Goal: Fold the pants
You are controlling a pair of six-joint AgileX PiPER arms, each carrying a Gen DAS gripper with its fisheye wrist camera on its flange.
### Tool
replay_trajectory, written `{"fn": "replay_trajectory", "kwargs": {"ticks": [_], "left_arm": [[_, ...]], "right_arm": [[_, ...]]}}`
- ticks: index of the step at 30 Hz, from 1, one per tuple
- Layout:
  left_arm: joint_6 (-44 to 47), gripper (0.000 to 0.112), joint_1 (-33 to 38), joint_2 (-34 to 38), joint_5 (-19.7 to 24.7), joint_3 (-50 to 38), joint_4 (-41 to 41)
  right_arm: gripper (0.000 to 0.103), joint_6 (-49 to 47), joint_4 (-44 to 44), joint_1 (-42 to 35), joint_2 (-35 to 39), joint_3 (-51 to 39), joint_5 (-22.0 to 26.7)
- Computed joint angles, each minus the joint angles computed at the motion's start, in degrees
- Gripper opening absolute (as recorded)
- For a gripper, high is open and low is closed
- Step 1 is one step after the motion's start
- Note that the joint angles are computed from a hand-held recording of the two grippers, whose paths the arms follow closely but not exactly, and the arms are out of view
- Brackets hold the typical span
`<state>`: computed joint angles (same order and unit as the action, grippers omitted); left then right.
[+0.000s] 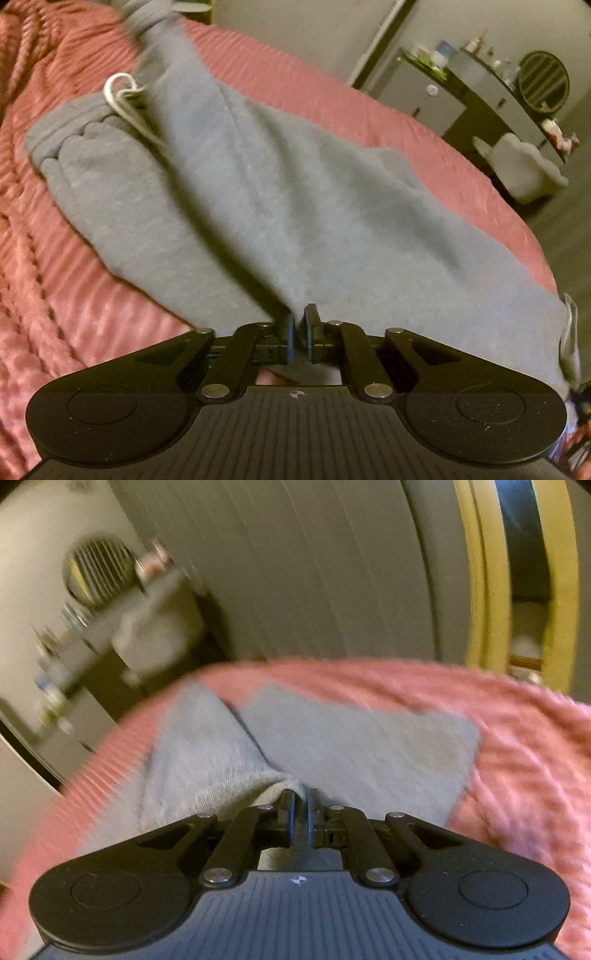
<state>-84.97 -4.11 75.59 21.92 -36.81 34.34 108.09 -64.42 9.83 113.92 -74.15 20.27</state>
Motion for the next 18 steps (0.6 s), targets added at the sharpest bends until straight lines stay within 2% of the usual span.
{"fn": "replay_trajectory", "kwargs": {"ticks": [2, 4, 6, 8, 9, 12, 13, 14, 15, 16, 17, 18], "left_arm": [[-6.1, 0.034, 0.5, 0.0, 2.9, -1.2, 6.9], [-9.8, 0.062, 1.6, 1.2, 6.1, -3.0, 12.6], [-10.6, 0.062, 4.2, 2.9, 7.1, -4.3, 14.4], [-8.0, 0.062, 8.9, 3.7, 4.6, -4.4, 11.3], [-8.2, 0.062, 10.1, 3.6, 4.2, -3.9, 10.0], [-2.8, 0.052, 17.7, 1.9, -2.6, -0.4, 3.9], [-0.4, 0.036, 18.8, 2.2, -2.5, -0.5, 1.4], [3.0, 0.028, 20.1, 2.2, -2.4, -0.7, -1.2], [5.1, 0.026, 21.1, 2.6, -3.3, -0.6, -2.5], [6.8, 0.018, 21.5, 2.3, -3.4, -0.7, -3.9], [8.2, 0.012, 21.6, 1.2, -2.7, -0.4, -4.6], [8.2, 0.012, 21.1, 0.3, -1.3, -0.7, -3.5]], "right_arm": [[0.009, -4.6, 5.0, -0.2, 1.6, -1.1, 0.1], [0.009, -0.9, 0.8, 0.9, 2.2, -1.4, 1.7], [0.011, 2.2, -2.5, 1.8, 3.0, -1.5, 2.6], [0.012, 2.9, -4.2, 2.2, 3.3, -1.6, 3.4], [0.013, 3.5, -5.2, 2.7, 3.6, -1.7, 3.9], [0.017, 4.1, -6.6, 2.3, 4.2, -2.1, 3.6], [0.019, 4.2, -6.8, 2.1, 4.2, -2.2, 3.6], [0.021, 4.4, -7.2, 2.1, 4.5, -2.6, 3.8], [0.024, 4.4, -7.4, 2.4, 5.0, -3.1, 4.3], [0.028, 4.3, -7.6, 2.6, 5.4, -3.7, 4.9], [0.030, 4.9, -8.3, 2.9, 5.7, -3.9, 5.4], [0.034, 5.0, -8.8, 3.0, 5.9, -4.0, 5.6]]}}
